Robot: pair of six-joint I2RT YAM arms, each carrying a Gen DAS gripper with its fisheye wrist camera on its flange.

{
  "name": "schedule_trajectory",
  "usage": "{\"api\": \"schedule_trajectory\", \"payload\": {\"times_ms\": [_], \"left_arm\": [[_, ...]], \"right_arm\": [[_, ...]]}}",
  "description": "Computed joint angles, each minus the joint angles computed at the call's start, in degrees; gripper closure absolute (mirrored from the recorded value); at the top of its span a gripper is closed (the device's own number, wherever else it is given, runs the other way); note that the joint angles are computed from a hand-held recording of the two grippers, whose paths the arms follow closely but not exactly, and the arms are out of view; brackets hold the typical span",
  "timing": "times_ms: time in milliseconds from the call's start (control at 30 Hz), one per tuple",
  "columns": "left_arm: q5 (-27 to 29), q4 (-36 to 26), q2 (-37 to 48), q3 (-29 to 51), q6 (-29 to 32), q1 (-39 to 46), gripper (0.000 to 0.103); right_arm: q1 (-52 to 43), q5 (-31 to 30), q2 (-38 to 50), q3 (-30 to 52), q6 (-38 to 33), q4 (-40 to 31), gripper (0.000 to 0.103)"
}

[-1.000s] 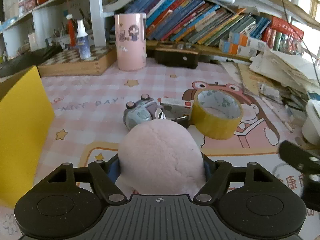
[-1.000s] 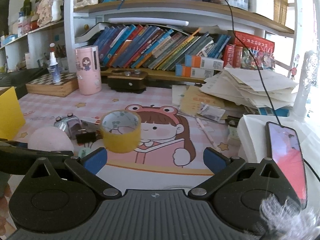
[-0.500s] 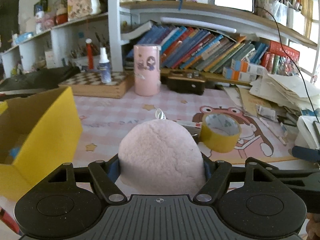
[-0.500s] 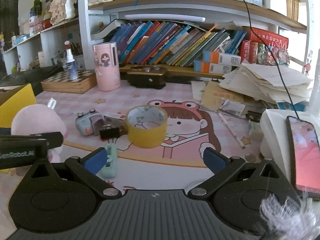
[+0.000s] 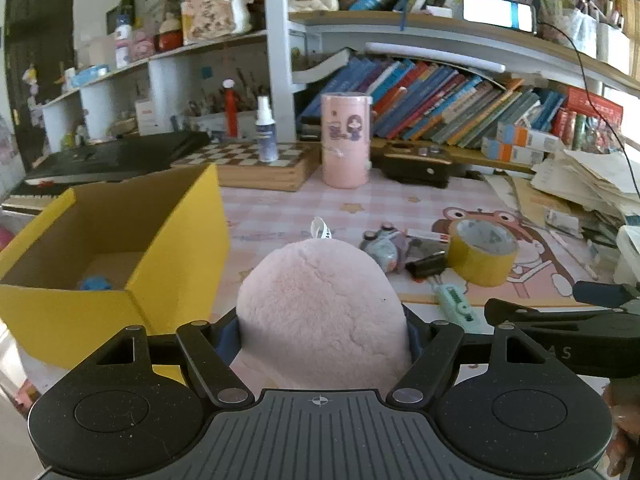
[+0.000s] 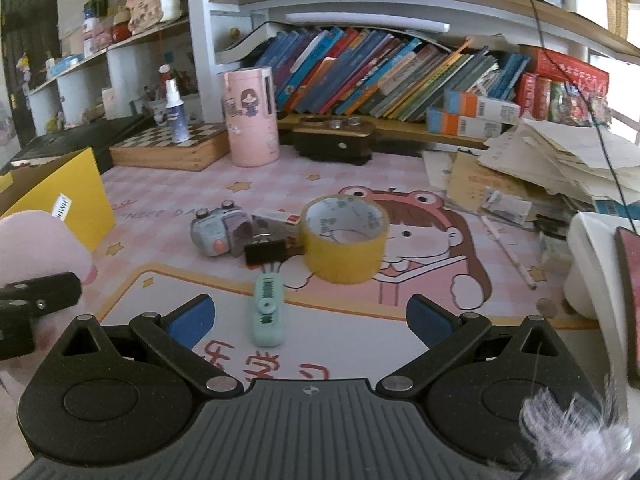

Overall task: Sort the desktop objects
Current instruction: 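Grasp the pink plush pig with the left tool, then grasp the mint-green stapler with the right tool while the left tool holds the pig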

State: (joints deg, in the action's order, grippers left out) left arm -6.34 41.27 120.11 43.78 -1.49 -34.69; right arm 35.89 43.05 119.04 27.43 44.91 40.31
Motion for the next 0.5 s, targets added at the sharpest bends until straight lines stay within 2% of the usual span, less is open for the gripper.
{"api": "schedule_trajectory", "payload": {"times_ms": [200, 367, 500], "left_arm": [[-1.30, 2.13, -2.04, -2.89, 0.48, 0.64, 0.027], [-1.87, 1.96, -2.68, -3.48, 0.46, 1.07, 0.027], [-2.44, 2.27, -3.17, -4.10, 0.54, 1.17, 0.027]], "right_arm": [[-1.97, -4.05, 2.92, 1.63, -4.07, 3.26, 0.004], [-3.91, -7.58, 6.39, 3.79, -9.37, 6.26, 0.021], [-6.04, -10.49, 9.70, 6.88, -14.14, 6.98, 0.040]]}}
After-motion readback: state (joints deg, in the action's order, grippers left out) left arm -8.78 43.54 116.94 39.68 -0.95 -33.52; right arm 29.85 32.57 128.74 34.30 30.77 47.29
